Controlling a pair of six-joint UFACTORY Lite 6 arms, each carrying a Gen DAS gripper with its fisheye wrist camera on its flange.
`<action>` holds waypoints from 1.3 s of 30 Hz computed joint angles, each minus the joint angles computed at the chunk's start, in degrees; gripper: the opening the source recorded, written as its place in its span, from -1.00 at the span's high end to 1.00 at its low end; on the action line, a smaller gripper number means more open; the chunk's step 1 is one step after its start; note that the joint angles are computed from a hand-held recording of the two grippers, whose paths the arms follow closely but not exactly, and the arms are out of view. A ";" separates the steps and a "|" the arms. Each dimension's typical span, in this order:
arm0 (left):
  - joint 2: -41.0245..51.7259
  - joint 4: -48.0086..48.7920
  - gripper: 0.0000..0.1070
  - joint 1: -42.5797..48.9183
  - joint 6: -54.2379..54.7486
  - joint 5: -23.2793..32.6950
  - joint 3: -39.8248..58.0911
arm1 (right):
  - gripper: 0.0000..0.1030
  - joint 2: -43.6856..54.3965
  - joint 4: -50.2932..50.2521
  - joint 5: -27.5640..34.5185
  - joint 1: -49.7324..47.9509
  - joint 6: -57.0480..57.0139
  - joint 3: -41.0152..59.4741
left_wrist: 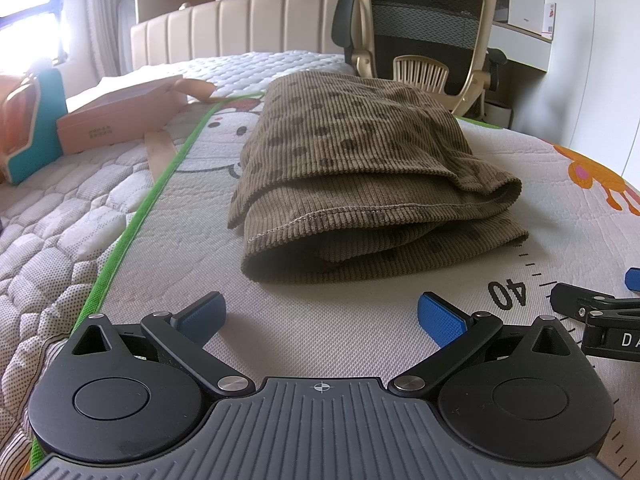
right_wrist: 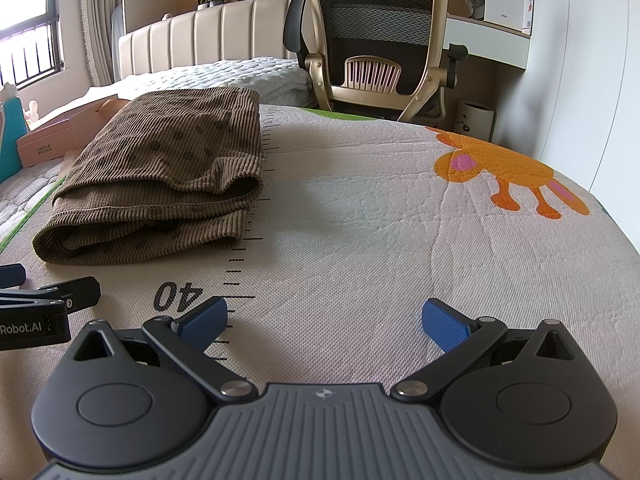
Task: Fold clothes
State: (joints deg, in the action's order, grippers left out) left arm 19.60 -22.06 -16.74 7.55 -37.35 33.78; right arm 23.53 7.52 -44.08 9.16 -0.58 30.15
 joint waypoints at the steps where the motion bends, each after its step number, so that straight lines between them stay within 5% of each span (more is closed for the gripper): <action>1: 0.00 0.00 -0.93 0.00 0.00 0.00 0.00 | -1.00 0.00 0.00 0.00 0.00 0.00 0.00; 39: -0.12 0.53 -0.93 0.32 0.04 0.58 0.25 | -1.00 -0.33 -1.35 0.25 -0.69 0.50 -0.21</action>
State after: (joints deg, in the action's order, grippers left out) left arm 19.48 -21.53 -16.42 7.59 -36.77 34.03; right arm 23.20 6.17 -43.83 8.47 -0.08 29.94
